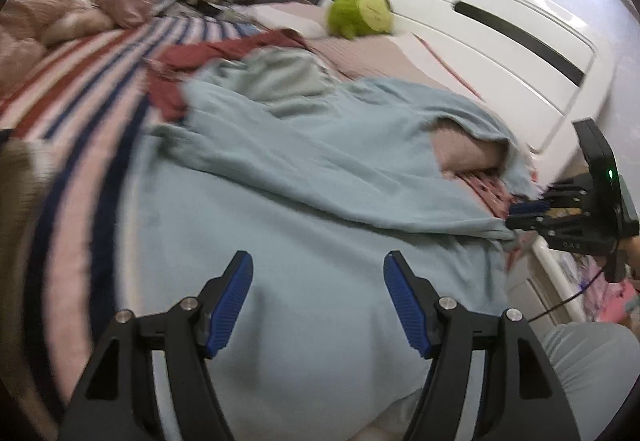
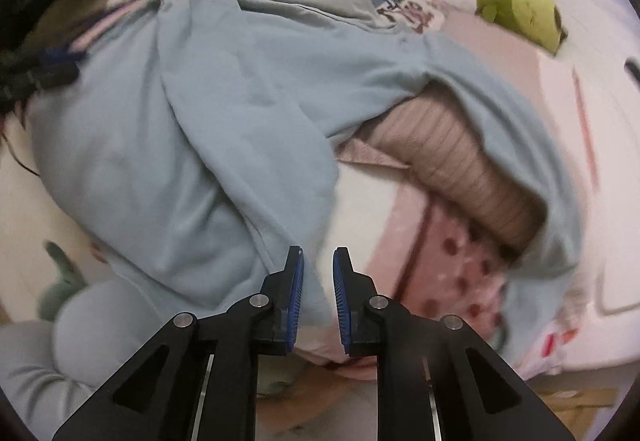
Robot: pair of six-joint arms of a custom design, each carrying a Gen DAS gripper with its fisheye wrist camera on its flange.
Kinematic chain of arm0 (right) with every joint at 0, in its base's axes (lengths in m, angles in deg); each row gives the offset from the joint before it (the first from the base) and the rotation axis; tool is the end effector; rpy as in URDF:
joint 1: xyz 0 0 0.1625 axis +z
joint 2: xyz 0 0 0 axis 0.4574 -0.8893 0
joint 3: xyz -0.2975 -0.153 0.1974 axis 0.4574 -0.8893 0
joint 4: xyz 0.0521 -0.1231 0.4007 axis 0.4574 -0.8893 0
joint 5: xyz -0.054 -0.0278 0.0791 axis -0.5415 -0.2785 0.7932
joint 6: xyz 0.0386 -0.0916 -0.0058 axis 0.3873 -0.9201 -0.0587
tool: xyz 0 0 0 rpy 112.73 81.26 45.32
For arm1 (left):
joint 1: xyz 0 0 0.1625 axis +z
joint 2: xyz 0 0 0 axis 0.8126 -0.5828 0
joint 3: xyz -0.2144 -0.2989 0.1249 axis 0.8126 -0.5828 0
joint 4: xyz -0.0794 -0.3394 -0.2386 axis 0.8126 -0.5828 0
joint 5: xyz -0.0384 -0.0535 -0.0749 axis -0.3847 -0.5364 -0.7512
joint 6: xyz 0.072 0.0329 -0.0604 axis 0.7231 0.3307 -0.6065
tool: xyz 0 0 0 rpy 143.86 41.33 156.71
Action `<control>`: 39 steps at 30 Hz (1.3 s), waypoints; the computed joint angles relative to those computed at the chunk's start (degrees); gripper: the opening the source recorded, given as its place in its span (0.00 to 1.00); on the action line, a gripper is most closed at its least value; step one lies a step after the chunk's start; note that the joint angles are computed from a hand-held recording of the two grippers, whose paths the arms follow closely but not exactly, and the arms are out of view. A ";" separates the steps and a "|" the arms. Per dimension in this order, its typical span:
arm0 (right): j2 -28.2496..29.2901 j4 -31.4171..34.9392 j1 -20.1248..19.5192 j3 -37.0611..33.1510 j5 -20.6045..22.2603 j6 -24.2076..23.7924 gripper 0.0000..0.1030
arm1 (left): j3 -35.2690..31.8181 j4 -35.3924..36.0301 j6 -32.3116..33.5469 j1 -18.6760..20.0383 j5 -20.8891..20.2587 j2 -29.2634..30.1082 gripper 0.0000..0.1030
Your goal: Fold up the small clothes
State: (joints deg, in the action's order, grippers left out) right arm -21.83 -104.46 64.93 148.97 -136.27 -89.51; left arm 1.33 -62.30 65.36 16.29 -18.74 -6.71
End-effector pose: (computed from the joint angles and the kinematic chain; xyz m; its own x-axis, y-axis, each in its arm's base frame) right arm 0.0801 -0.6652 0.2164 -0.5386 -0.0963 0.8371 -0.3335 0.9367 -0.1067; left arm -0.1388 -0.8208 0.0608 -0.6866 0.6930 -0.2199 0.7263 0.6399 -0.2509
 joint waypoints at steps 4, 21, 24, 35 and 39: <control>-1.64 4.00 -0.37 0.97 5.75 2.31 0.41 | -2.44 2.66 -0.01 -0.97 -1.31 2.59 0.62; 4.07 -14.27 -0.99 -1.11 2.07 -10.06 0.01 | 0.57 -1.67 0.33 -1.23 -0.53 0.37 0.62; 5.51 -21.97 0.76 -2.49 0.49 -16.92 0.00 | 1.53 -2.99 0.66 -1.18 -0.13 -0.36 0.62; 1.90 16.25 -0.44 -2.64 6.37 5.61 0.02 | 3.35 -6.25 -0.38 0.03 0.72 -2.57 0.62; -2.65 15.30 -4.61 0.87 18.20 11.51 0.37 | 3.37 -5.95 -0.81 -0.03 2.15 -2.60 0.62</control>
State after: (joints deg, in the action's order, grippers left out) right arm -24.48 -89.16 60.32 149.84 -118.07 -78.00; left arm 4.70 -68.25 64.56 16.26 -16.59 -9.31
